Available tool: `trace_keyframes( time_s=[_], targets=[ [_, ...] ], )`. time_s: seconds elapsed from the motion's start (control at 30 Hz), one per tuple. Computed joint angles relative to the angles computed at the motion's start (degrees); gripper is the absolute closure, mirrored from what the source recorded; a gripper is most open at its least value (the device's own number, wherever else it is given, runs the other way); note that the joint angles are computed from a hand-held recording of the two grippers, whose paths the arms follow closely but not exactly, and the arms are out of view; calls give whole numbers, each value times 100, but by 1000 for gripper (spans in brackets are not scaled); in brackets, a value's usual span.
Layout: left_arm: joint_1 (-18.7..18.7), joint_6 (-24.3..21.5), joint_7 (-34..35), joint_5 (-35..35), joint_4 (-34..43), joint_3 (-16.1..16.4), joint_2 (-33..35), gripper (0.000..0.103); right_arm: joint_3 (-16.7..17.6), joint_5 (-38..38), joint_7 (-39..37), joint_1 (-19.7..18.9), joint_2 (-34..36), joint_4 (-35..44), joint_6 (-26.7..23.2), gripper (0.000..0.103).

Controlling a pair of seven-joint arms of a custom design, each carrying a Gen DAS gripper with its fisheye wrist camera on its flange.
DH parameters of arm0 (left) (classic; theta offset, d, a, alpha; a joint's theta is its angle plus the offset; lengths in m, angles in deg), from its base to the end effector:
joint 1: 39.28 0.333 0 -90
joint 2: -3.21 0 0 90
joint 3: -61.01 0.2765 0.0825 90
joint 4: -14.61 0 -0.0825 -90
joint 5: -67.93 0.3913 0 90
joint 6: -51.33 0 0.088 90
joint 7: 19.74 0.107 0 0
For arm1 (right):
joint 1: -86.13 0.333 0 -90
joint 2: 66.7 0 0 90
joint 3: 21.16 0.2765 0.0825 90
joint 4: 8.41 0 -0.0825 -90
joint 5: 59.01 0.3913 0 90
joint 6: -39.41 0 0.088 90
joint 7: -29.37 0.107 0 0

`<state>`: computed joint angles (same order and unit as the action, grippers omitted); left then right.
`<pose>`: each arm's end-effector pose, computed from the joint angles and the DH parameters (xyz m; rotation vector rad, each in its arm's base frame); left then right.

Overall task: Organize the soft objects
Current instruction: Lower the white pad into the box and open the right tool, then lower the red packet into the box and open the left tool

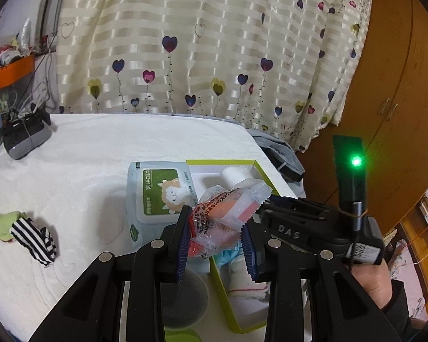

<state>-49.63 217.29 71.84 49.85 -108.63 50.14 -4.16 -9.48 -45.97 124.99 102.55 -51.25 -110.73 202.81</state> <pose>0.5387 -0.1932 0.5166 -1.6883 1.9366 -1.1161 0.6061 0.2967 0.4578 -1.7885 1.5057 -0.2485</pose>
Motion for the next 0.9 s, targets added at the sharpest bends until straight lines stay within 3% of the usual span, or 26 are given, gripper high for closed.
trace_keyframes(
  time_s=[0.2, 0.27, 0.47, 0.9],
  targets=[
    [2, -85, -108, 169, 189, -41, 168, 72, 43, 64, -121, -66, -47, -97, 86, 52],
    [-17, -82, -95, 162, 214, -49, 190, 72, 24, 65, -117, -58, -152, -189, 113, 52],
    [-67, -136, -92, 283, 505, -95, 432, 72, 39, 570, -216, -124, -746, -885, 814, 52],
    [-315, -848, -898, 1589, 1981, 29, 1783, 72, -323, 1775, -769, 80, -1409, -1784, 1324, 52]
  ],
)
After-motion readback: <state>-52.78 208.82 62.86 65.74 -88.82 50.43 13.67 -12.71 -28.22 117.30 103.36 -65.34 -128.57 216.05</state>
